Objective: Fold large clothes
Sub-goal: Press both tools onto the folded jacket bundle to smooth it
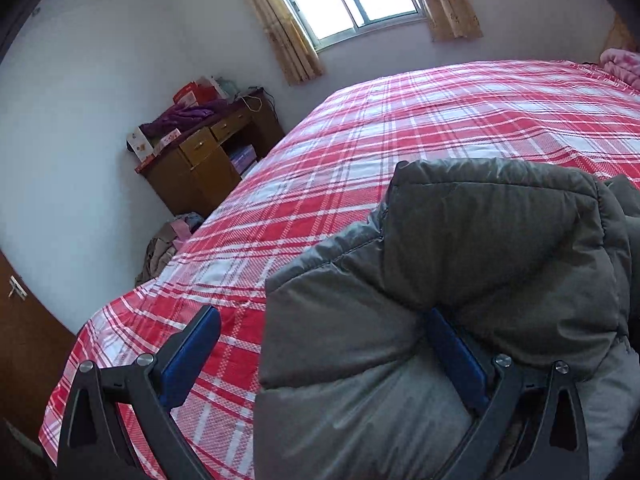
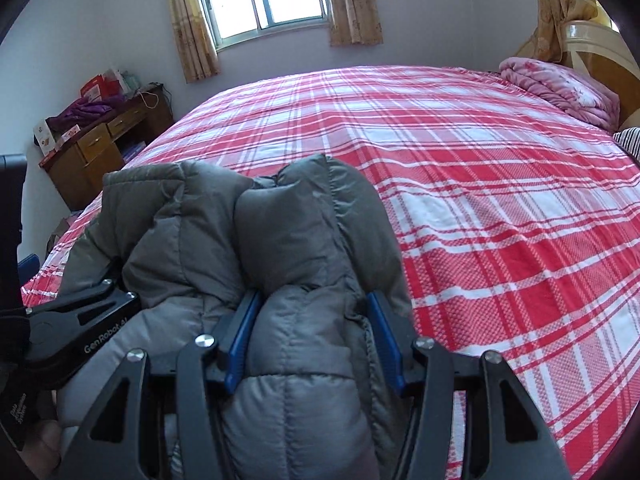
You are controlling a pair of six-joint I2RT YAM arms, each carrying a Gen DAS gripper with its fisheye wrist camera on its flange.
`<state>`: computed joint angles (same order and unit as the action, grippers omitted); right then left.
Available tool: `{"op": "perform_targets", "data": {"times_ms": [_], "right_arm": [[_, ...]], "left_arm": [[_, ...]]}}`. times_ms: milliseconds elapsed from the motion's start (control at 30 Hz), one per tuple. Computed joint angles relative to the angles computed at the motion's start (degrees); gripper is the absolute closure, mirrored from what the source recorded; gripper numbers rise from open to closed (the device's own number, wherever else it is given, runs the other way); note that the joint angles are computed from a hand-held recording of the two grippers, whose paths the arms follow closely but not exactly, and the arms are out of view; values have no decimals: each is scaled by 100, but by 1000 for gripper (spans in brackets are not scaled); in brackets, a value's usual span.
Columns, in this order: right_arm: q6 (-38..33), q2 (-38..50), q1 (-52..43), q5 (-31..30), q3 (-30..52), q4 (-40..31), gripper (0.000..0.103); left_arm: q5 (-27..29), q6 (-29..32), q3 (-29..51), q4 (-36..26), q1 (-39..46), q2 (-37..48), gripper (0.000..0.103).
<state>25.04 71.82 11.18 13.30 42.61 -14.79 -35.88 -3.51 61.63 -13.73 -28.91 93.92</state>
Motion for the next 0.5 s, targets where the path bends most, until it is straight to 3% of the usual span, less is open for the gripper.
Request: {"op": "perform_targets", "data": {"times_ms": [500], "right_arm": [[-47,361,-87,-182,98,36,45]], "left_arm": [[58,-59,-86,112,64,72,1]]}}
